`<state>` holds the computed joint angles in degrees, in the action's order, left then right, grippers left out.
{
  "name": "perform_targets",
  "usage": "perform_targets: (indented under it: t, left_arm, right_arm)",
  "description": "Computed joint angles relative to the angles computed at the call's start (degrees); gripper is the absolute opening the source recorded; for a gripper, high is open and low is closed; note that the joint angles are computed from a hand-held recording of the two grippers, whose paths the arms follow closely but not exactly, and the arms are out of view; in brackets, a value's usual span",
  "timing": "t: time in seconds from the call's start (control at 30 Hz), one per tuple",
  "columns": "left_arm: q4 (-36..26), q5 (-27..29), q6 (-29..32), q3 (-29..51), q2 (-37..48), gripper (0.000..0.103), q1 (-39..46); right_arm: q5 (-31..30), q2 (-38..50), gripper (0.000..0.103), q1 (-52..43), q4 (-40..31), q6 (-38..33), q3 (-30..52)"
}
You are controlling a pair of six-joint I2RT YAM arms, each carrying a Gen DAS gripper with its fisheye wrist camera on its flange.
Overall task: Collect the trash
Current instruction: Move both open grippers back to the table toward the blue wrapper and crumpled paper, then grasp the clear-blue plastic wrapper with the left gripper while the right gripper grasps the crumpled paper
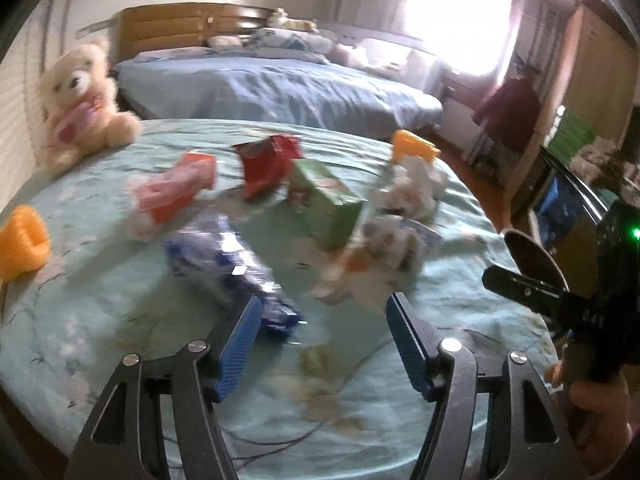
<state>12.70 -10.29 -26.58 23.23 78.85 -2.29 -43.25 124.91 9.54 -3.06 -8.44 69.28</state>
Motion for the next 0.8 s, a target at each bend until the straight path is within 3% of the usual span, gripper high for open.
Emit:
perform_targets:
  t: [0.2,0.57,0.7,0.73,0.77,0.8]
  left_arm:
    - [-1.4,0.7,-1.8,-0.4,0.2,0.07,4.0]
    - [2.4,6.6,-2.5,6.5,13.3,0.07,10.3]
    - [3.0,5.7,-1.6,8.4,16.2,0.067,10.3]
    - [3.8,5.5,-1.2,8.1,16.5,0.065,10.3]
    - [4.1,5.5,-0.7,8.3,17.0,0.055,10.2]
    - [4.6,6.5,-0.2,8.2,17.3,0.052,10.3]
  right_arm:
    - [0.8,2.3,0.091,3.2,-2.2,-0.9,3.7]
    - [5.0,9.1,0.091,8.4,-7.8,-1.4,14.9]
    - [6.1,9.8,0.09,9.7,-7.0,-0.9,16.1]
    - [6.1,9.9,0.086,9.9,-6.8,-0.9,16.2]
    - [6.2,9.8,0.074,10.0,-6.3,-0.9,15.9]
    - [6.4,9.8,0.064,10.1,-6.3,-1.2,15.8]
